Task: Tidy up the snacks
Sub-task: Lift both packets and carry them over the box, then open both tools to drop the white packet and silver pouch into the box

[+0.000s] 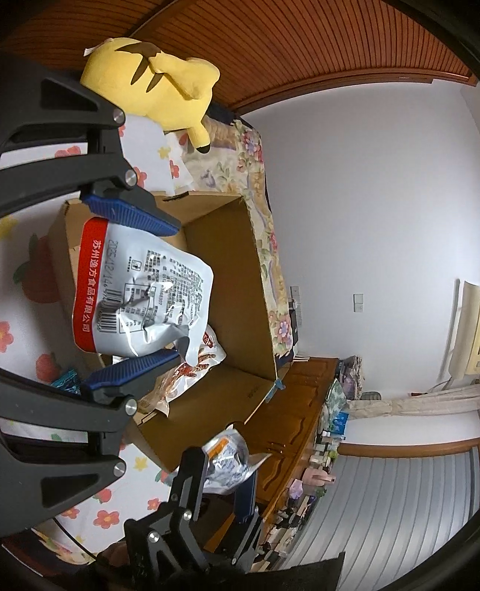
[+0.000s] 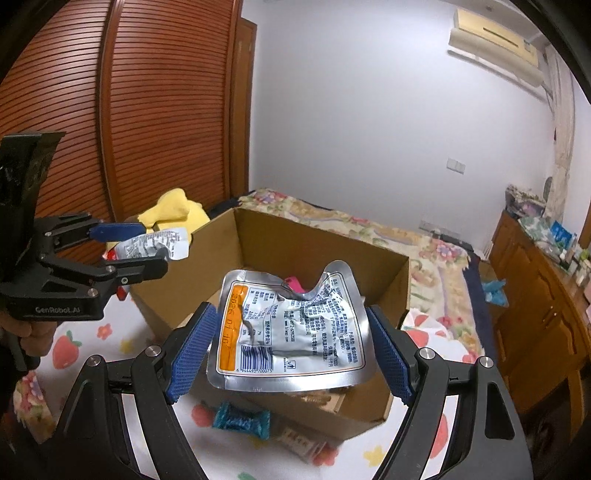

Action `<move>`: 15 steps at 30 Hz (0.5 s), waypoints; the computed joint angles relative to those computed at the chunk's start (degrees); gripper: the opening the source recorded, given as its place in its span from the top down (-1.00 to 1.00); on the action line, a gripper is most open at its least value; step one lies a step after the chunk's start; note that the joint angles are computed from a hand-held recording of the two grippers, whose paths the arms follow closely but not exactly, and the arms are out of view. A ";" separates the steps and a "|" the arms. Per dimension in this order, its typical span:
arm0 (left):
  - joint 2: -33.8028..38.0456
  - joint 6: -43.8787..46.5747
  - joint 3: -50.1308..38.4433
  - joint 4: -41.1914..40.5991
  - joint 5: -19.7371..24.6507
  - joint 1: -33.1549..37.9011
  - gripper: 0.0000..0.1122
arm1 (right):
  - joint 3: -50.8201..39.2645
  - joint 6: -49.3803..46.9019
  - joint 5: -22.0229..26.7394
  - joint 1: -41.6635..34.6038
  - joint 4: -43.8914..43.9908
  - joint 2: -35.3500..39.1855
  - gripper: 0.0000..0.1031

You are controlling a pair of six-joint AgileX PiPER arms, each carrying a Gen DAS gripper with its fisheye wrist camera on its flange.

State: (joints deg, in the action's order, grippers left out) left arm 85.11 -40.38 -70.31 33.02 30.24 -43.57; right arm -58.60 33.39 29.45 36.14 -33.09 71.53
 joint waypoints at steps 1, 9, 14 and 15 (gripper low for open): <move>0.50 0.40 -0.38 -0.33 -0.11 0.16 -0.13 | -0.39 -1.80 -0.86 -1.07 1.94 0.80 -0.62; 3.77 1.93 -2.62 -1.80 -0.42 0.99 -0.13 | -2.21 -10.63 -4.18 -5.99 11.29 5.60 -0.62; 5.78 2.47 -3.99 -2.52 -0.23 1.12 -0.13 | -2.28 -14.05 -5.56 -8.08 15.50 7.57 -0.64; 6.05 2.69 -4.28 -2.71 -0.19 1.19 -0.13 | -2.40 -14.98 -5.71 -8.56 16.56 7.94 -0.64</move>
